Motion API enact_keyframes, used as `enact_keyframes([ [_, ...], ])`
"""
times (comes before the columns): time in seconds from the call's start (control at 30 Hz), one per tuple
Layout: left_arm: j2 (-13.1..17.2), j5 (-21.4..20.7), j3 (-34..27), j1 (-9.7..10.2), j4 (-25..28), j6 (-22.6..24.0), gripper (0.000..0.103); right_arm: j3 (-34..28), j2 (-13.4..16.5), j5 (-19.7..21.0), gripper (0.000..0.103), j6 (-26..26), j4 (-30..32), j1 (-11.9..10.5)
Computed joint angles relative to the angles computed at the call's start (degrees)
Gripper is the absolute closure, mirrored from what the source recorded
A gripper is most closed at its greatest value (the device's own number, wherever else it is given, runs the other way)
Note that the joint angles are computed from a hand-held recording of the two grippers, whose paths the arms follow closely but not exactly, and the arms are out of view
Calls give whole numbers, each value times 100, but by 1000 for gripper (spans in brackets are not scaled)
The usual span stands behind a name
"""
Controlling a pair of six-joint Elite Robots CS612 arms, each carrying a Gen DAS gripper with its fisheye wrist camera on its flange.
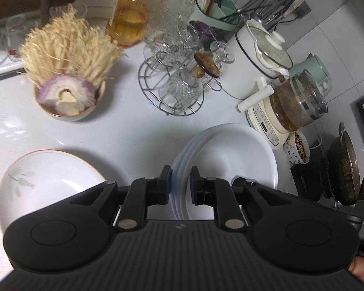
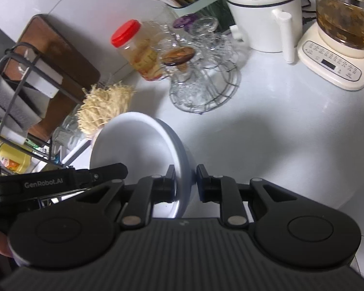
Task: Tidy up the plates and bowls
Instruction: 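Carry the nested bowls with the left tool and lower them onto the plate stack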
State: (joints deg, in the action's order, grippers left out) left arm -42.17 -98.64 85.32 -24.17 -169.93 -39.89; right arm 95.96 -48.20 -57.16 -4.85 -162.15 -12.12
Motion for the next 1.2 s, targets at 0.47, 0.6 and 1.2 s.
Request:
enact_keyframes([
  [0.47,-379,263,858,136,-535,-377,86,175,-105,179,83,-335,100,253],
  [0.6,-437,395,1074,159,-698,-537,86,164,-98,221,83,-501,277,340],
  [1.2,-286,493,1479,369,-1046,-1252,86,-228,206,-33,83,-1123,1237,731],
])
